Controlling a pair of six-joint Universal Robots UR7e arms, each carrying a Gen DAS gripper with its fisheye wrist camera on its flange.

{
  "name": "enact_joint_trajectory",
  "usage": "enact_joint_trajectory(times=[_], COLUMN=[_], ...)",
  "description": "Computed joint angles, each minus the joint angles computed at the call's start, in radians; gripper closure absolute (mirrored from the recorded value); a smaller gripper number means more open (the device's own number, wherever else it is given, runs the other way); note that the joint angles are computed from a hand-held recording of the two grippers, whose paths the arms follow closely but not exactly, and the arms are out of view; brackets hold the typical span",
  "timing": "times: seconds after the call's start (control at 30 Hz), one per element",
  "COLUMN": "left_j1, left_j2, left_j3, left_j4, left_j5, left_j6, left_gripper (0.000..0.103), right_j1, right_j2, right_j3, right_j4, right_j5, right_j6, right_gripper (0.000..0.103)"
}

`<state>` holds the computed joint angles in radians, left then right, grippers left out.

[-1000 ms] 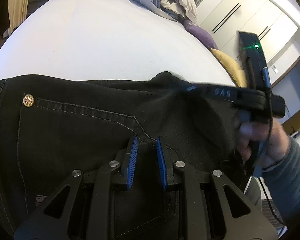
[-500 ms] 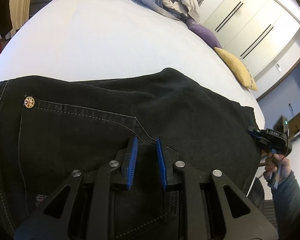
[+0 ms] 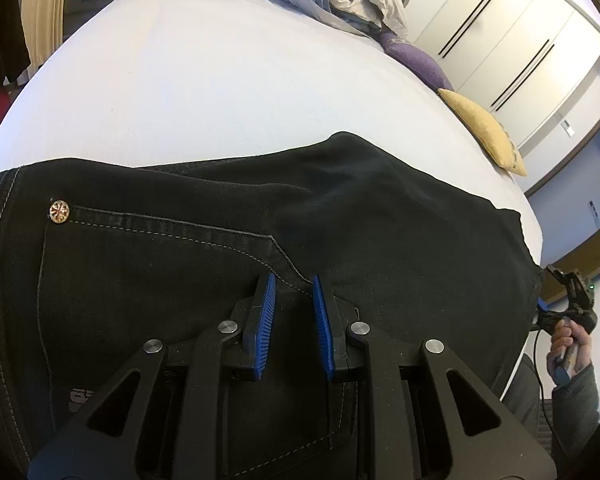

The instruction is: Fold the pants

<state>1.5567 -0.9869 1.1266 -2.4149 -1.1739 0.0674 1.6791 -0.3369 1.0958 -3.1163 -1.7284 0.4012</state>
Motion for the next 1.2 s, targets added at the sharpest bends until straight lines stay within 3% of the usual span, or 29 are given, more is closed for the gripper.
enact_joint_trajectory(times=[0.13, 0.2, 0.33, 0.43, 0.53, 0.67, 0.8, 1.03, 1.2], left_j1=[0.001, 0.001, 0.002, 0.004, 0.006, 0.009, 0.013, 0.019, 0.026], left_j2=[0.001, 0.001, 0.001, 0.000, -0.002, -0.003, -0.004, -0.006, -0.008], left_j3=[0.004, 0.006, 0.009, 0.010, 0.011, 0.012, 0.011, 0.008, 0.003], left_j4=[-0.009, -0.013, -0.018, -0.020, -0.022, -0.026, -0.023, -0.019, -0.016], left_j5=[0.000, 0.002, 0.002, -0.002, -0.008, -0.018, -0.028, -0.042, -0.062], left_j6=[0.001, 0.002, 0.008, 0.008, 0.009, 0.009, 0.007, 0.002, -0.004], left_gripper=[0.084, 0.084, 0.084, 0.084, 0.084, 0.084, 0.084, 0.084, 0.084], right_j1=[-0.022, -0.022, -0.024, -0.013, -0.021, -0.032, -0.026, 0.050, 0.167], right_j2=[-0.006, 0.032, 0.038, 0.063, 0.081, 0.093, 0.095, 0.127, 0.240], right_j3=[0.025, -0.040, -0.057, -0.109, -0.126, -0.124, -0.113, -0.201, -0.440], right_j4=[-0.034, -0.009, 0.028, 0.087, 0.060, 0.021, -0.016, 0.036, 0.213], right_j5=[0.063, 0.081, 0.124, 0.102, 0.120, 0.141, 0.122, -0.038, -0.167], right_j6=[0.060, 0.085, 0.092, 0.079, 0.111, 0.165, 0.166, 0.049, -0.198], right_gripper=[0.031, 0.037, 0.066, 0.068, 0.070, 0.088, 0.093, 0.095, 0.095])
